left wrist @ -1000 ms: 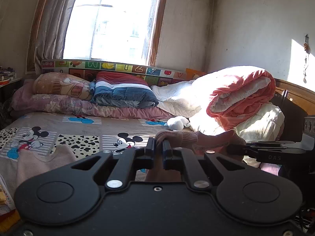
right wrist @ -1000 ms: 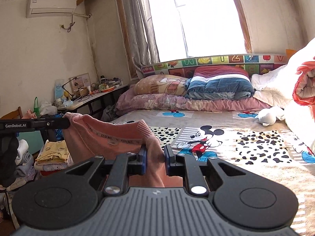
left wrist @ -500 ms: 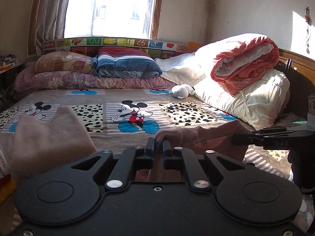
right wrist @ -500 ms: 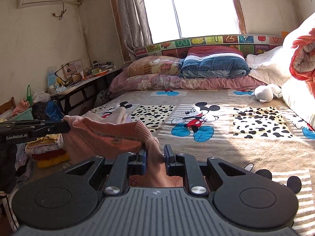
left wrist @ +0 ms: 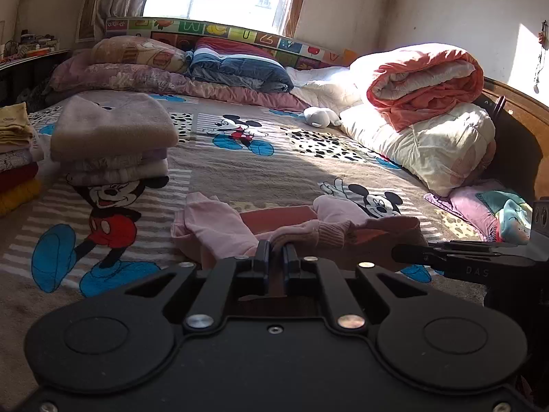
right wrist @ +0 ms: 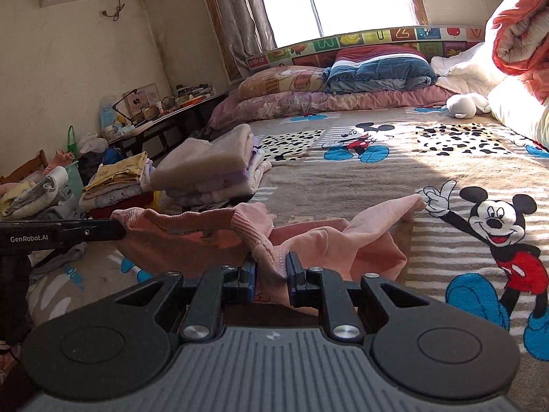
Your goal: Fold clothes
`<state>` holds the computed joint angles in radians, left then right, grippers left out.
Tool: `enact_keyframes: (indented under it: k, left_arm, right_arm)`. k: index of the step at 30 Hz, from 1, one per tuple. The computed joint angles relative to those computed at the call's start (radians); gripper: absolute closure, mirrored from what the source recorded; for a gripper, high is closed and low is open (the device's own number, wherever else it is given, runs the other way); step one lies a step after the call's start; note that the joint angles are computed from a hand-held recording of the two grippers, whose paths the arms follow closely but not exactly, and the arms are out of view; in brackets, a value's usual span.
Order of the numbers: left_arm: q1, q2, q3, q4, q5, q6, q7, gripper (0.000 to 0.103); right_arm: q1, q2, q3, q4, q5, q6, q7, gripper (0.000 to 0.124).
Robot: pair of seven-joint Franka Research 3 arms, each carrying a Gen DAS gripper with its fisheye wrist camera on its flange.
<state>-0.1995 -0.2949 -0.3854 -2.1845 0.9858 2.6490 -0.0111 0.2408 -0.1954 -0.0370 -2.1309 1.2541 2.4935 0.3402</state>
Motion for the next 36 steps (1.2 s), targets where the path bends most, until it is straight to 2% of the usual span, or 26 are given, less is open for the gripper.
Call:
enact_keyframes:
  k: [10,13,16,19,23,26,28,29,30,31,33,36]
  left_arm:
    - [-0.067,-0.032,-0.045,-0.097,-0.08,-0.092,-0.074,0.098]
    - [-0.084,-0.045,-0.056,-0.132,-0.082,-0.122,-0.092,0.099]
    - [-0.106,-0.052,-0.054,-0.158,-0.114,-0.138,-0.094,0.103]
    - [-0.138,-0.068,-0.05,-0.194,-0.173,-0.153,-0.087,0.103]
    - [-0.16,-0.12,-0.044,-0.26,-0.241,-0.12,-0.121,0.103]
    - [-0.155,-0.16,-0.043,-0.308,-0.272,-0.064,-0.168,0.103]
    - [-0.129,-0.185,-0.056,-0.343,-0.276,0.001,-0.248,0.092]
    - [-0.112,-0.196,-0.067,-0.358,-0.273,0.032,-0.292,0.086]
    - [-0.09,-0.203,-0.084,-0.37,-0.264,0.059,-0.341,0.069]
    - [-0.067,-0.209,-0.102,-0.38,-0.253,0.086,-0.39,0.056]
    - [-0.01,-0.219,-0.14,-0.4,-0.219,0.158,-0.502,0.056]
    - [0.13,-0.236,-0.226,-0.425,-0.143,0.3,-0.706,0.056]
  right_arm:
    - [0.063,-0.174,0.019,-0.294,-0.022,0.163,-0.102,0.105]
    - [0.091,-0.204,0.022,-0.35,-0.031,0.217,-0.124,0.105]
    - [0.115,-0.227,0.016,-0.39,-0.043,0.256,-0.134,0.105]
    - [0.13,-0.247,0.015,-0.428,-0.072,0.288,-0.118,0.105]
    - [0.109,-0.285,0.013,-0.467,-0.202,0.256,0.034,0.093]
    - [0.122,-0.349,-0.024,-0.509,-0.227,0.212,0.072,0.074]
    - [0.13,-0.388,-0.07,-0.527,-0.192,0.158,0.111,0.062]
    - [0.13,-0.394,-0.099,-0.528,-0.156,0.121,0.142,0.056]
    - [0.126,-0.391,-0.125,-0.524,-0.115,0.08,0.182,0.055]
    - [0.118,-0.382,-0.15,-0.521,-0.067,0.038,0.216,0.055]
    - [0.103,-0.345,-0.203,-0.514,0.048,-0.046,0.273,0.055]
    - [0.08,-0.287,-0.239,-0.516,0.202,-0.114,0.316,0.055]
